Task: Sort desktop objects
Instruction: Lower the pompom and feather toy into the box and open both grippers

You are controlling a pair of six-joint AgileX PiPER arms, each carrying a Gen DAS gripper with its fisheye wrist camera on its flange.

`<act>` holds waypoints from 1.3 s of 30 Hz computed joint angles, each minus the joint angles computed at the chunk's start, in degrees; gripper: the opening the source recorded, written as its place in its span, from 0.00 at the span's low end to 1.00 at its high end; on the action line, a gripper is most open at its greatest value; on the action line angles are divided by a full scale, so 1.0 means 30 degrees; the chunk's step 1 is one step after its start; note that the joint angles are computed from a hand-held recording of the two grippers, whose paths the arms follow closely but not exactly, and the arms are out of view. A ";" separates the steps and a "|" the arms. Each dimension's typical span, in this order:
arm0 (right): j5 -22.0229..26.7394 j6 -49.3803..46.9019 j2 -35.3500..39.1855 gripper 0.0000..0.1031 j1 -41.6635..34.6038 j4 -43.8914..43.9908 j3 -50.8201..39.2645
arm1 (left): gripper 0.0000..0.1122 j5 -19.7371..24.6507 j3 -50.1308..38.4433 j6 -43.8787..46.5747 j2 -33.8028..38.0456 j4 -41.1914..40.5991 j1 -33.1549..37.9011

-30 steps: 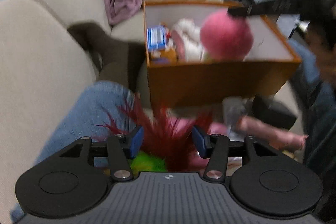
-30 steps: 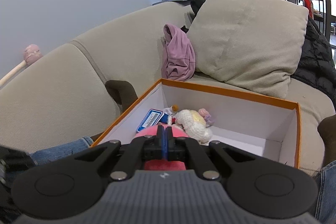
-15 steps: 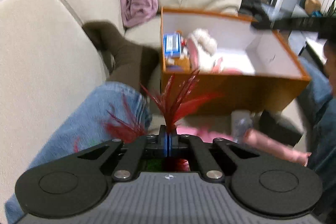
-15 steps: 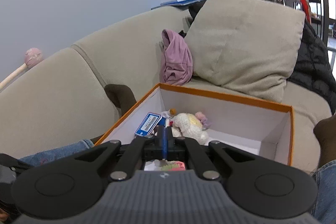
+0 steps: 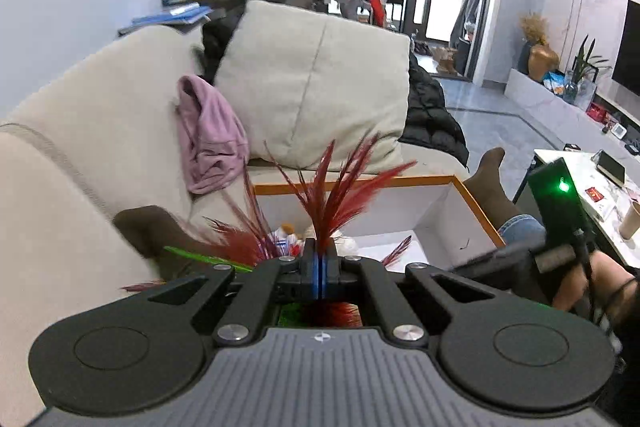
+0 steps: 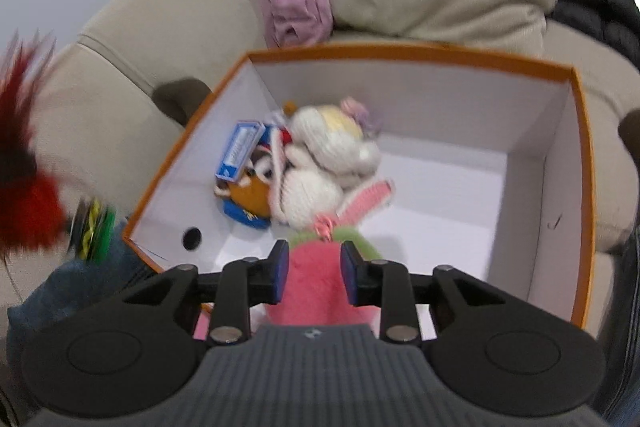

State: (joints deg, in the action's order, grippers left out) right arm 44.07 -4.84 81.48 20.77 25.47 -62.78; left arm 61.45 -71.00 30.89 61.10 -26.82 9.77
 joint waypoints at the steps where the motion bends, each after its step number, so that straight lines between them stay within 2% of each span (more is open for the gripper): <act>1: 0.0450 -0.0413 0.0319 0.30 -0.0351 0.0515 -0.0225 | 0.01 -0.0559 0.0069 -0.0576 0.0495 0.0596 -0.0779; 4: 0.1893 -0.1305 0.1039 0.33 -0.1289 0.1722 -0.0660 | 0.01 -0.1647 0.0411 -0.2000 0.2021 0.2083 -0.2346; 8: 0.2819 -0.1530 0.1869 0.35 -0.1663 0.2046 -0.1044 | 0.01 -0.2735 0.1382 -0.2947 0.2975 0.3682 -0.3036; 13: 0.3884 -0.1300 0.3515 0.36 -0.1764 0.2995 -0.1836 | 0.01 -0.2716 0.1825 -0.3177 0.3760 0.4562 -0.3002; 17: 0.4028 -0.1102 0.4330 0.36 -0.1298 0.3353 -0.2420 | 0.02 -0.2764 0.2052 -0.2973 0.4015 0.4322 -0.2679; 25: 0.4158 0.0564 0.5826 0.36 0.0131 0.2277 -0.4466 | 0.05 -0.2319 0.2012 -0.2310 0.2743 0.2891 -0.0841; 31: 0.4169 0.0433 0.6720 0.27 0.1126 0.2811 -0.5537 | 0.07 -0.1428 0.2149 -0.1820 0.1567 0.2200 0.0580; 36: 0.3888 0.1032 0.5900 0.28 0.1294 0.2153 -0.5055 | 0.07 -0.0364 0.2563 -0.0899 0.0443 0.1364 0.1933; 39: 0.3487 0.1002 0.4399 0.28 0.1239 0.1554 -0.4270 | 0.08 0.0451 0.2869 -0.0397 -0.0374 0.0791 0.2814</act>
State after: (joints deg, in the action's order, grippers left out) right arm 54.53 -1.84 94.67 24.49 30.13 -75.59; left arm 62.80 -62.39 29.70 59.98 -24.44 18.21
